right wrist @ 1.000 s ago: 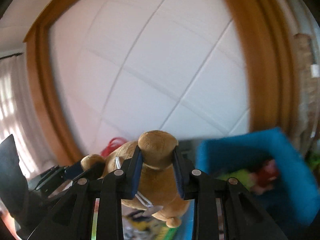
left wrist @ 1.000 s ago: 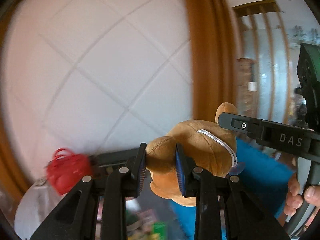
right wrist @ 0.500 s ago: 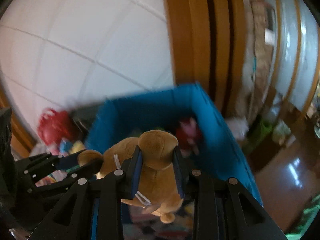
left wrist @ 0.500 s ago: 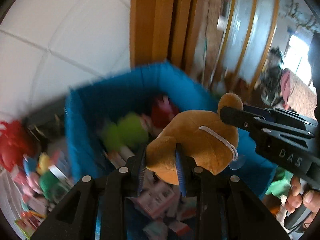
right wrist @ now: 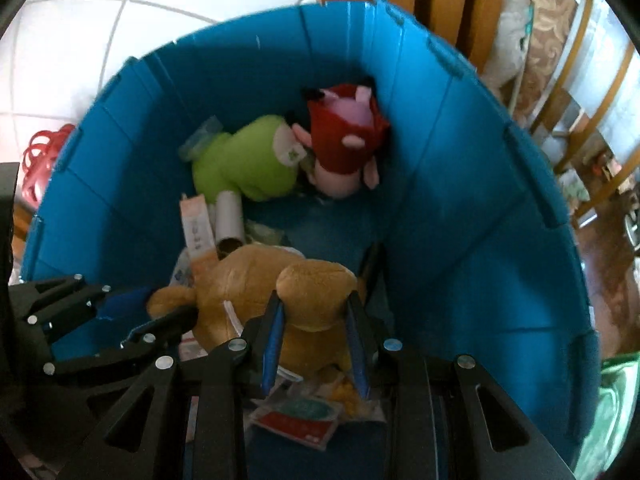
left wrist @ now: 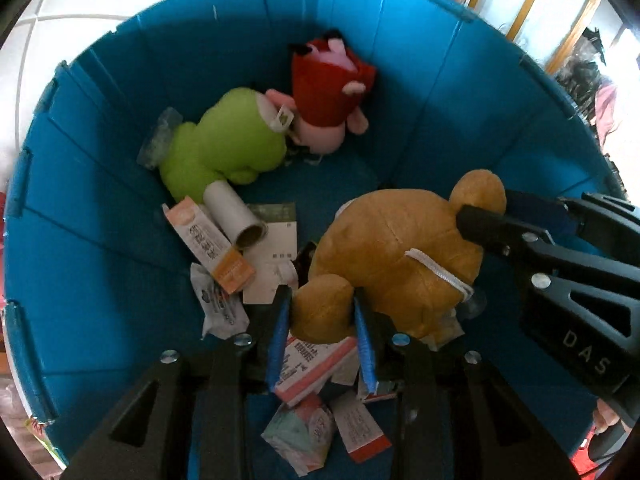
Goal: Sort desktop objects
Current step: 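Open both grippers to drop the teddy bear into the crate, then withdraw both grippers from the crate back toward the bed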
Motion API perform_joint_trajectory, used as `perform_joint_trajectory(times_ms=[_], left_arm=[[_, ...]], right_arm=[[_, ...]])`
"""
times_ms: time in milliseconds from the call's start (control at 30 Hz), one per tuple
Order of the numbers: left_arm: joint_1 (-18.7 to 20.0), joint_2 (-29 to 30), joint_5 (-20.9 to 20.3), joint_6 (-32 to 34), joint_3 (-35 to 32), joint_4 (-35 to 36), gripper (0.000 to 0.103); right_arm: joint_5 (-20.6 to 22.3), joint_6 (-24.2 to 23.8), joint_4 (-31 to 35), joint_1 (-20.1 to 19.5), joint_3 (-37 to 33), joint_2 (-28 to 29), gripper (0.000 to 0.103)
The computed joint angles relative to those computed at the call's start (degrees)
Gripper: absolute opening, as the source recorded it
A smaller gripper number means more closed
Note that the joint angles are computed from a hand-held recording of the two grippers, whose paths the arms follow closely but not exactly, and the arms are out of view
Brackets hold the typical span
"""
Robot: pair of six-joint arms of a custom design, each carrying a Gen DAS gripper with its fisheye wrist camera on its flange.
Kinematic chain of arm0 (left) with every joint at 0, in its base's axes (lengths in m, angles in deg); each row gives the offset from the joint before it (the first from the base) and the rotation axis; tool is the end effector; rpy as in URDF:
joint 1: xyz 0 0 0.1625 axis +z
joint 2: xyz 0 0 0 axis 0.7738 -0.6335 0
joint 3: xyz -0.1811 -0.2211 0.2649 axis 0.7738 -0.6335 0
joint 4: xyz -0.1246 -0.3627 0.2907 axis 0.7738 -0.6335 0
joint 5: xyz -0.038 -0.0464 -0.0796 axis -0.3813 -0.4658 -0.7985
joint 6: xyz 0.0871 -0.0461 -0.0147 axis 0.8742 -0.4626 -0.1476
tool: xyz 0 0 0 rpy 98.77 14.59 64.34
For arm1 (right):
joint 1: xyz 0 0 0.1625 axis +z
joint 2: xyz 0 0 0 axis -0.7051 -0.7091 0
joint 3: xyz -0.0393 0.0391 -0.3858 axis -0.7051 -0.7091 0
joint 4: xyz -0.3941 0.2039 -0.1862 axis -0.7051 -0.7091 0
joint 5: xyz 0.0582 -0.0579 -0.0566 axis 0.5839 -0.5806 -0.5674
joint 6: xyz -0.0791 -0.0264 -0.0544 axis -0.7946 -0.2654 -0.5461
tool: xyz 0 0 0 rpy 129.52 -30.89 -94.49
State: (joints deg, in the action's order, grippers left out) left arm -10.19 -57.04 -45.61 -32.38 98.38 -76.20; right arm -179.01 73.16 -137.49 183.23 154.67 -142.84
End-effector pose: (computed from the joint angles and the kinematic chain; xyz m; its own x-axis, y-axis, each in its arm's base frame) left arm -0.2330 -0.4402 0.4143 -0.5719 0.6274 -0.5285 0.6251 0.7504 0.2145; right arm 0.5154 -0.3775 0.1374 -0.7470 0.2613 0.6113 -0.0777 0.8789 -0.4706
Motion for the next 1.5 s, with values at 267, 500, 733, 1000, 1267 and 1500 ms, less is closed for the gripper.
perform_joint_trajectory(times_ms=[267, 500, 733, 1000, 1267, 1500], left_arm=[[0.02, 1.0, 0.5, -1.32, 0.04, -0.24, 0.052], [-0.53, 0.39, 0.61, -1.21, -0.02, 0.96, 0.054], [-1.62, -1.31, 1.22, 0.27, 0.1, 0.68, 0.054], [-2.32, -2.59, 2.59, 0.66, -0.03, 0.93, 0.055], [-4.36, -6.71, 5.17, 1.44, -0.27, -0.11, 0.055], [-7.23, -16.53, 9.97, 4.38, 0.03, -5.75, 0.075]], right_arm=[[-1.16, 2.37, 4.19, -0.06, -1.03, -0.12, 0.039], [-1.41, 4.29, 9.09, 0.0, -2.08, -0.06, 0.064], [-1.43, 3.94, 10.09, 0.44, -2.72, 0.12, 0.088], [-1.62, 5.16, 12.94, 1.17, -5.1, 1.67, 0.093], [-3.8, 8.03, 16.94, 3.67, -8.63, 4.09, 0.099], [-8.72, 4.3, 11.75, 9.36, -11.88, 7.74, 0.103]])
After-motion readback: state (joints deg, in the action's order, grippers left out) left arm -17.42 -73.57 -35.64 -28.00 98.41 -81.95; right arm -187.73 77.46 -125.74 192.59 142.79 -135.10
